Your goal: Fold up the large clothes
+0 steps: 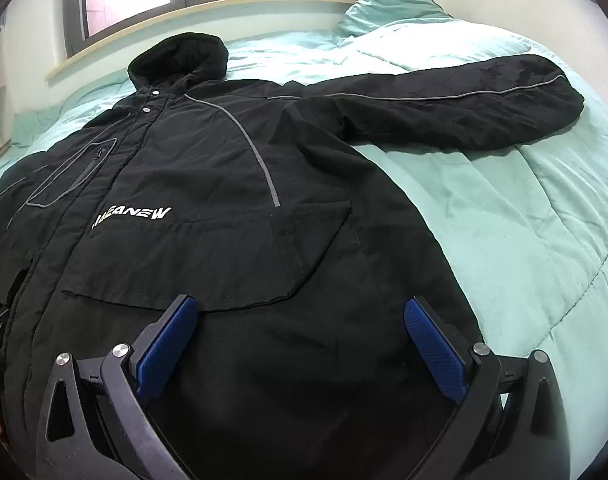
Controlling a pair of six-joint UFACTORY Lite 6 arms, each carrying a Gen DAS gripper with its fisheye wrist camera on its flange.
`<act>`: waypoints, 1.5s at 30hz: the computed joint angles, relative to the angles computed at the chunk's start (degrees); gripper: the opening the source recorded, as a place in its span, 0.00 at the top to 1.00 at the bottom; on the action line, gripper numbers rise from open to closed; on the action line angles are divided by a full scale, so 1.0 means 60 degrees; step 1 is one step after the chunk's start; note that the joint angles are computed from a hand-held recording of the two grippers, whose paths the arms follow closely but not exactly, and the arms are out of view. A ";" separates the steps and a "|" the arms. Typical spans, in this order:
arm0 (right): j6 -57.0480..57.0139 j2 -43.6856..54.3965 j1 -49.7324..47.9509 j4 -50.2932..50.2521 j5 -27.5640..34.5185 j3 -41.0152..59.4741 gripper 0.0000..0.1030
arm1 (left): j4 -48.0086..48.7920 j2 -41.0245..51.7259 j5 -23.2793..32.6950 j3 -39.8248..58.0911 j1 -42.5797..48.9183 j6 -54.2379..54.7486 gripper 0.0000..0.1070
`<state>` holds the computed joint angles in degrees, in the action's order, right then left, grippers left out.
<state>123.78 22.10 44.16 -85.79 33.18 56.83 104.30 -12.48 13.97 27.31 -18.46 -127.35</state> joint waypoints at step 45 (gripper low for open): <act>-1.4653 -0.6617 -0.7914 1.0669 -0.2362 -0.1342 0.01 | -0.6372 0.3039 0.3622 0.6605 -0.5881 0.6660 0.04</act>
